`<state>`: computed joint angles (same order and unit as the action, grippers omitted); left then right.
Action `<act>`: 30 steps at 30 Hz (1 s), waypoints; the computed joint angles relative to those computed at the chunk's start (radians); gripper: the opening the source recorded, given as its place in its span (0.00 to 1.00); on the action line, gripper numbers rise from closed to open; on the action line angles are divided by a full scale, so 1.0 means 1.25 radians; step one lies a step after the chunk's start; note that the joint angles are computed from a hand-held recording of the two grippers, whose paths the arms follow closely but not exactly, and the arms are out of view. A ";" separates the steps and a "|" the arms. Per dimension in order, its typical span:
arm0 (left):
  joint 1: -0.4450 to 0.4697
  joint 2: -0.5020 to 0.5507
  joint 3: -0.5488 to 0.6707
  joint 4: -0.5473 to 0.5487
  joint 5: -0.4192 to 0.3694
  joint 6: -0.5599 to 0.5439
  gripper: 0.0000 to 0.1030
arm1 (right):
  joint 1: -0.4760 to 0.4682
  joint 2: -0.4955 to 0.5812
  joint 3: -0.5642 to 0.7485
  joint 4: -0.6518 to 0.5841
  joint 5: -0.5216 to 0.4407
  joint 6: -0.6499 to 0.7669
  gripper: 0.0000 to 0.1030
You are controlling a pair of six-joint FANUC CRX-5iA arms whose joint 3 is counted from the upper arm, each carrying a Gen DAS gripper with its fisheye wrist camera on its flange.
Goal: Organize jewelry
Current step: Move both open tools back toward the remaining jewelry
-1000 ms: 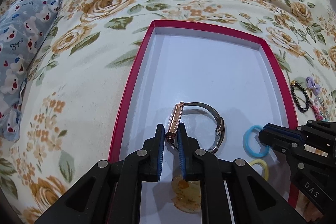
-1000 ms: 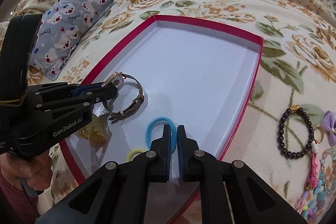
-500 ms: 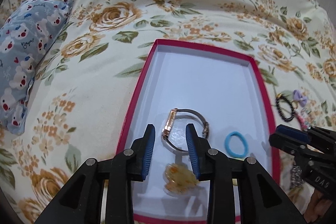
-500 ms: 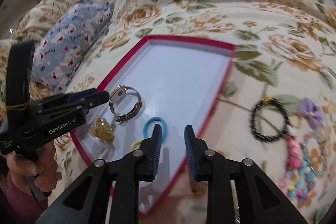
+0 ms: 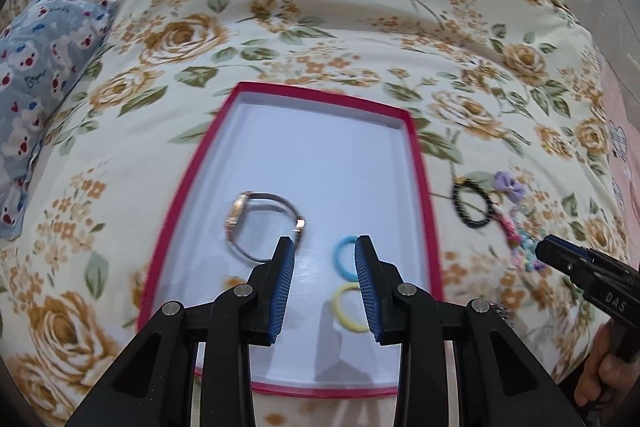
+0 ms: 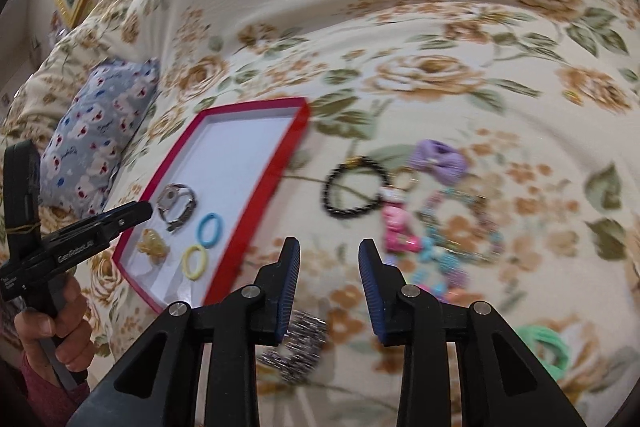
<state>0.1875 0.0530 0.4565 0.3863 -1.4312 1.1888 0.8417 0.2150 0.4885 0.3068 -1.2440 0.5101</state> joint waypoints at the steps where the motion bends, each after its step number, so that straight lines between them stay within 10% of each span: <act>1: -0.003 -0.002 -0.001 0.002 -0.001 -0.003 0.31 | 0.001 -0.010 -0.015 0.006 0.002 -0.010 0.32; 30: -0.159 0.072 0.083 -0.037 -0.003 -0.045 0.31 | -0.055 -0.080 -0.120 0.029 0.026 -0.043 0.32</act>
